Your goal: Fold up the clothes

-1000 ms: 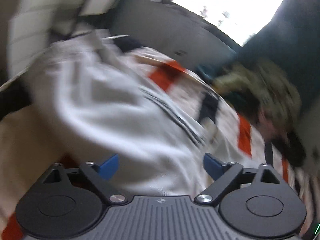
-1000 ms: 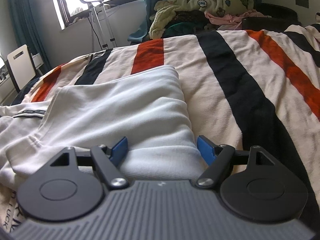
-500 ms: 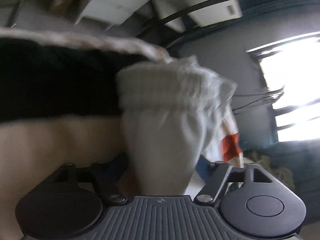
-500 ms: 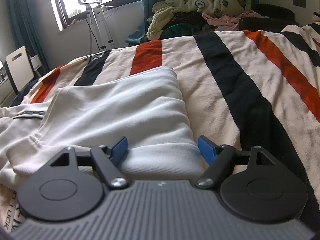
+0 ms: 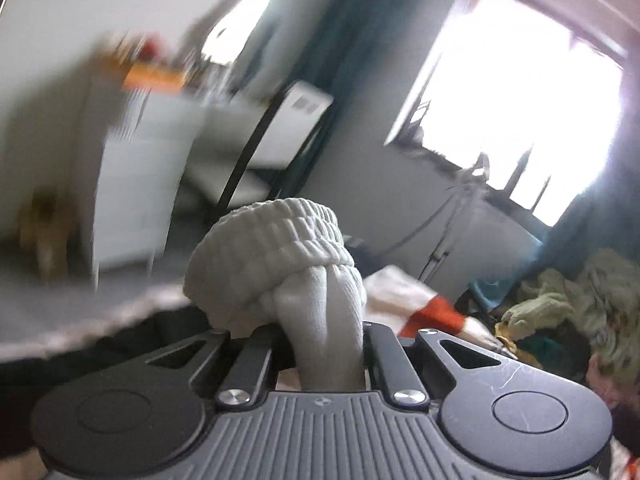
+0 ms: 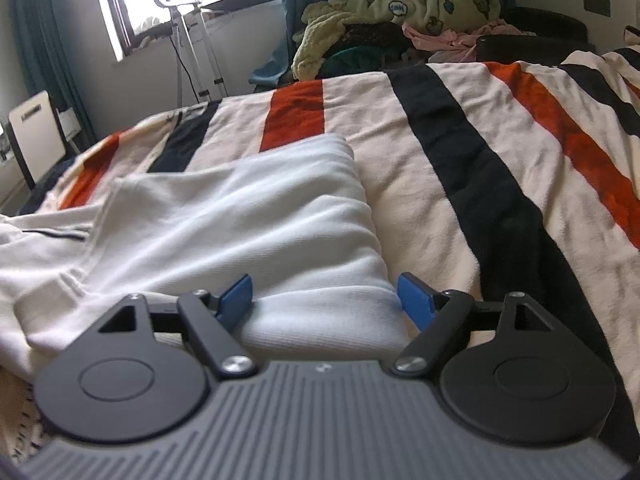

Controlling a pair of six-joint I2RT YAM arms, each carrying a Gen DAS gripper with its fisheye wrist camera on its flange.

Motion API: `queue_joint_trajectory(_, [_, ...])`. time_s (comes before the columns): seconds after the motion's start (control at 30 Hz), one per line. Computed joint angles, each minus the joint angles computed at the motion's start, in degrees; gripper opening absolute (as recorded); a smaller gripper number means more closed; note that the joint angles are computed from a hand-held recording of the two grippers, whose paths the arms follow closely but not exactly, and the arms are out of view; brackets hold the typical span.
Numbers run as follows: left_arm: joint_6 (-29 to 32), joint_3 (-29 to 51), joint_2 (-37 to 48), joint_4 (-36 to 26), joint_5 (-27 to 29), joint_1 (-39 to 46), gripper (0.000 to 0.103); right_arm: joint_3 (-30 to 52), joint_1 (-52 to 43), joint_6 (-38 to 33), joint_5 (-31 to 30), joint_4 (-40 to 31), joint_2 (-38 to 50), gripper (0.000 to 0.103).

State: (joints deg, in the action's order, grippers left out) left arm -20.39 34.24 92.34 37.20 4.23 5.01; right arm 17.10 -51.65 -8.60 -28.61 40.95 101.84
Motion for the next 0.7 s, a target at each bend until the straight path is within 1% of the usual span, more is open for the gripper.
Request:
queue_joint_trajectory(0.07, [1.10,-1.61,-6.07,-0.77,-5.62,-6.24,0.008,0.04,-2.05,0.61,-2.49,-2.13,-2.18,0.081])
queue_joint_trajectory(0.17, [2.97,-1.70,-12.34,-2.09,-16.80,-18.86,0.008,0.47,-5.03,2.14,-5.43,-5.51,-5.66,0.081])
queue_joint_trajectory(0.23, [3.95,-0.14,-12.98,-2.23,-25.61,-29.20,0.008,1.57,-7.28,3.88,-7.28,-8.17,-7.35,0.081])
queue_joint_trajectory(0.3, [5.07,2.51,-10.64,-1.13,-33.89,-39.32,0.008,2.66,-9.62,5.71,-8.84,-9.47,-8.34,0.081])
queue_joint_trajectory(0.37, [6.65,5.75,-5.64,1.69,-40.92,-48.49,0.008,4.26,-12.48,7.70,-10.62,-10.51,-8.59,0.081])
queue_joint_trajectory(0.43, [8.65,8.78,1.32,6.15,-47.44,-57.24,0.008,6.42,-15.43,9.96,-12.41,-11.30,-7.69,0.081])
queue_joint_trajectory(0.5, [11.27,14.00,11.05,10.44,-51.90,-63.92,0.008,8.37,-18.26,12.03,-13.89,-11.56,-6.55,0.081])
queue_joint_trajectory(0.53, [11.88,16.53,15.55,10.91,-52.99,-66.49,0.008,9.35,-19.54,13.12,-14.30,-11.38,-5.77,0.081])
queue_joint_trajectory(0.6, [11.47,21.44,23.94,8.70,-53.42,-70.59,0.009,11.17,-21.45,15.49,-14.64,-10.93,-3.97,0.081])
queue_joint_trajectory(0.7, [10.31,32.33,36.66,1.64,-52.83,-75.72,0.009,13.67,-23.19,18.76,-15.00,-10.06,-0.86,0.082])
